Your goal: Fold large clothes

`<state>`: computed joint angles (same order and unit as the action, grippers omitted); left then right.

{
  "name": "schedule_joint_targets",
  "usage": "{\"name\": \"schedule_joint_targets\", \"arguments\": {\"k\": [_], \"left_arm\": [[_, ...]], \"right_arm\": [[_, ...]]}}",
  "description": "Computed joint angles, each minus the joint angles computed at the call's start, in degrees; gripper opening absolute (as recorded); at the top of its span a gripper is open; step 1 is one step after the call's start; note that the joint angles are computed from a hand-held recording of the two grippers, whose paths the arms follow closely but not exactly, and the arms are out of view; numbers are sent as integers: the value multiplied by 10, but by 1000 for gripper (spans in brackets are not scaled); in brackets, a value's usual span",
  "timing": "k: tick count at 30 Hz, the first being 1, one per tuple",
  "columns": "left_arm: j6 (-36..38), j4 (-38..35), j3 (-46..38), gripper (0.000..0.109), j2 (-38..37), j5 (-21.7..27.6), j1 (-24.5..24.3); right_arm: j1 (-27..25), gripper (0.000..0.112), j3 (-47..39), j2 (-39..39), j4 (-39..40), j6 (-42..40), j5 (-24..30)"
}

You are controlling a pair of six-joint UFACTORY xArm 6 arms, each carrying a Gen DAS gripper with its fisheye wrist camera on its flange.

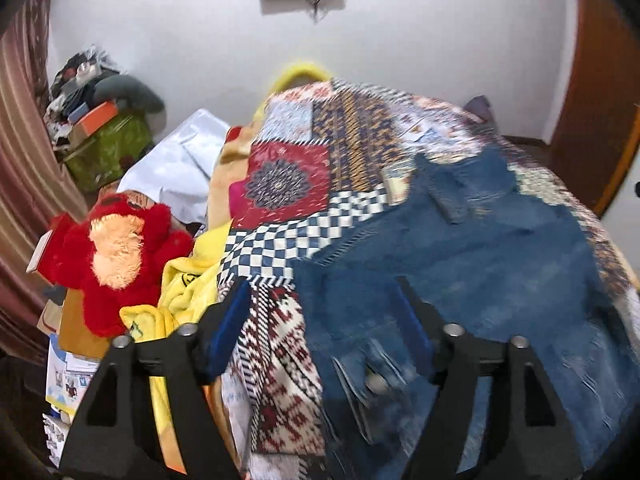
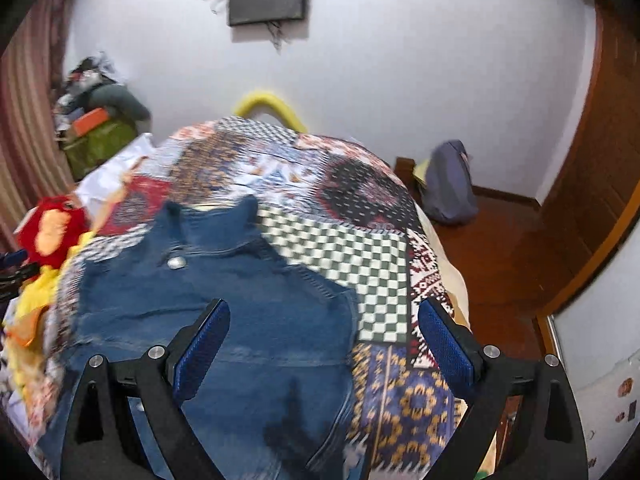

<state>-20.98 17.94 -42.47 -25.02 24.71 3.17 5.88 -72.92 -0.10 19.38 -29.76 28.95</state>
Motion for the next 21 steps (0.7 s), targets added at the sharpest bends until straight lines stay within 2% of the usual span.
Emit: {"name": "schedule_joint_targets", "arguments": {"k": [2, 4, 6, 7, 9, 13, 18, 21], "left_arm": [[1, -3, 24, 77, -50, 14, -17], [5, -17, 44, 84, -96, 35, -34], [8, -30, 65, 98, -137, 49, -49], [16, -43, 78, 100, -159, 58, -56], [43, -81, 108, 100, -205, 82, -71], [39, -118, 173, 100, -293, 126, -97], [-30, -91, 247, 100, -396, 208, -131], [-49, -106, 285, 100, -455, 258, -135]], "right_arm": [[0, 95, 40, -53, 21, -29, 18], [1, 95, 83, -100, 27, -43, 24], [0, 95, 123, -144, 27, -47, 27], [-2, 96, 154, -174, 24, -42, 30], [-7, 98, 200, -219, 6, -22, 44], [-27, 98, 285, -295, 3, -15, 76], [-52, 98, 382, -374, -30, 5, 97], [-68, 98, 418, -403, -54, 24, 111]]}}
